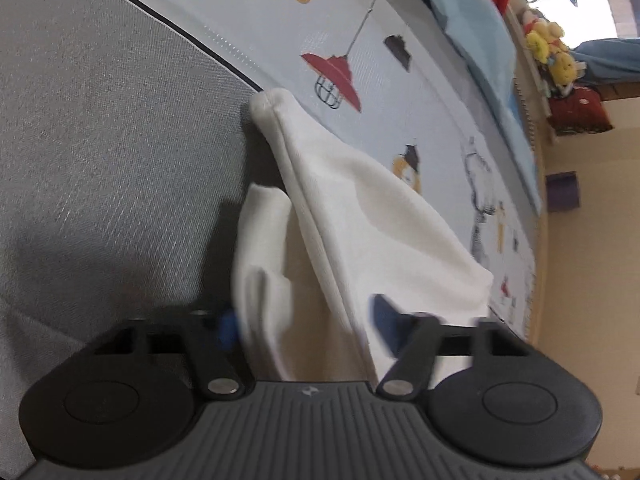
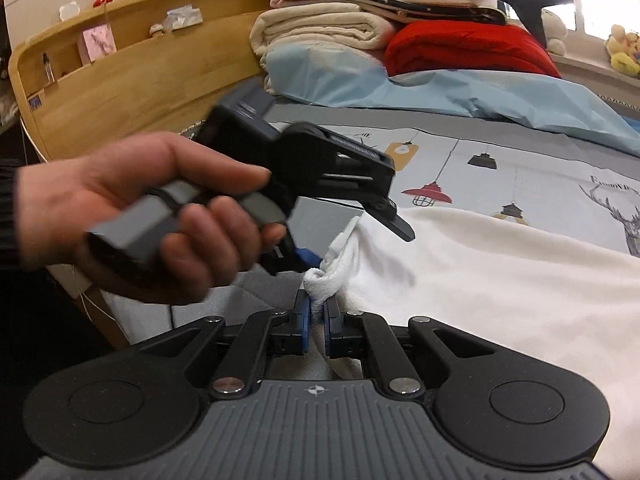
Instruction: Fold small clothes
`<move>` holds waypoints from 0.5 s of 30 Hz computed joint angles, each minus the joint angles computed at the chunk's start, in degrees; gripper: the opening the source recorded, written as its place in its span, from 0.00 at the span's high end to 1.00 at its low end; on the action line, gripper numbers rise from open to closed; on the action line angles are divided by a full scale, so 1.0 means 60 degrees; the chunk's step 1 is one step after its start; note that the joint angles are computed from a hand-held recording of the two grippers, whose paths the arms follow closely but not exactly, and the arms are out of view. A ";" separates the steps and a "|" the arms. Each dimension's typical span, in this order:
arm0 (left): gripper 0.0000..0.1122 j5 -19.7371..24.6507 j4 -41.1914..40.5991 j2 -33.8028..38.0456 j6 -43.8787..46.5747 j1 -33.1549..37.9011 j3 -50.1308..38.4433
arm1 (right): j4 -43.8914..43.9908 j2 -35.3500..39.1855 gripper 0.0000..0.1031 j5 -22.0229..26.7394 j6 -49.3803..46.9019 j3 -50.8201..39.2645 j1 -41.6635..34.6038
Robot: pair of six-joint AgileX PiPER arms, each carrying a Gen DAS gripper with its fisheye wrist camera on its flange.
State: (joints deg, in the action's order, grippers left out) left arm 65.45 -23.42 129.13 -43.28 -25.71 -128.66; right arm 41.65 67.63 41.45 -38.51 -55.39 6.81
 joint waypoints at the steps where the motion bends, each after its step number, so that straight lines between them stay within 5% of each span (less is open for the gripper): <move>1: 0.68 0.0196 0.0193 0.0184 -0.0091 -0.0057 -0.0366 | 0.0103 -0.0014 0.94 0.0121 -0.0135 -0.0013 -0.0138; 2: 0.81 0.0353 0.0450 0.0308 -0.0148 -0.0136 -0.0691 | 0.0181 -0.0014 0.94 0.0212 -0.0230 -0.0033 -0.0236; 4: 0.86 0.0199 0.0620 0.0182 0.0051 -0.0189 -0.0594 | 0.0303 0.0094 0.94 0.0263 -0.0319 -0.0111 -0.0300; 10: 0.87 -0.1556 0.0932 -0.1908 0.0642 0.0106 0.2278 | 0.1091 0.0364 0.94 0.0036 -0.0448 -0.0241 0.0488; 15: 0.88 -0.2311 0.1693 -0.3739 0.0600 0.0459 0.4190 | 0.2374 0.0551 0.94 -0.0414 -0.1289 -0.0189 0.1497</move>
